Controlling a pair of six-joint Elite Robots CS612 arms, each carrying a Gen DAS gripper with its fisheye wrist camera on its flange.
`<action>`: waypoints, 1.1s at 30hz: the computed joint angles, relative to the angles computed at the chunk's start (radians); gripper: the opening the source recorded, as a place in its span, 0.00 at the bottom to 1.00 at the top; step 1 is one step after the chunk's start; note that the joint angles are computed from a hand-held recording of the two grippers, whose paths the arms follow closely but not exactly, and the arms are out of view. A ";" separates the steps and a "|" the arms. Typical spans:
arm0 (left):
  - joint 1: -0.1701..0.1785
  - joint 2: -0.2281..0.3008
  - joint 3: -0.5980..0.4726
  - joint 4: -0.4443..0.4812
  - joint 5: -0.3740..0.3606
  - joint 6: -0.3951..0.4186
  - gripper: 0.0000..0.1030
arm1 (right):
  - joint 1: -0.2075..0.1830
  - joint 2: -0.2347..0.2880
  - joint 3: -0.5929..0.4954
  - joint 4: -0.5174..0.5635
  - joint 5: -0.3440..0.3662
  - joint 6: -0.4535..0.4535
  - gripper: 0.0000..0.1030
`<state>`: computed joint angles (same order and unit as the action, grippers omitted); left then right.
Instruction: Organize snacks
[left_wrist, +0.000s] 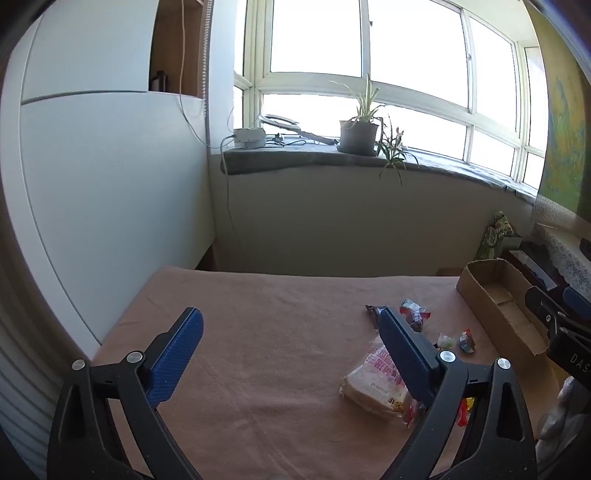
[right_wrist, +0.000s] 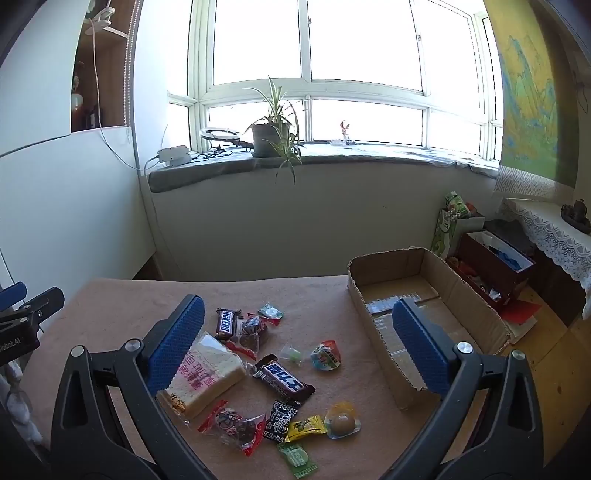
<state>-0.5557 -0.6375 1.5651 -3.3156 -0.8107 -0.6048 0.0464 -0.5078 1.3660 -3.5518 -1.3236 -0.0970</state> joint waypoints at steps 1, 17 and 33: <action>0.000 0.001 -0.001 -0.004 0.004 0.005 0.93 | 0.003 -0.001 0.000 0.009 0.001 -0.002 1.00; -0.002 0.009 -0.012 0.015 -0.010 0.004 0.93 | 0.000 -0.008 0.007 0.040 0.017 -0.002 1.00; 0.001 0.006 -0.005 0.002 -0.029 0.001 0.93 | -0.001 -0.018 0.021 0.048 0.037 -0.019 1.00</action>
<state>-0.5544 -0.6312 1.5598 -3.3134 -0.8398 -0.6034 0.0454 -0.5261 1.3871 -3.5041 -1.2862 -0.1157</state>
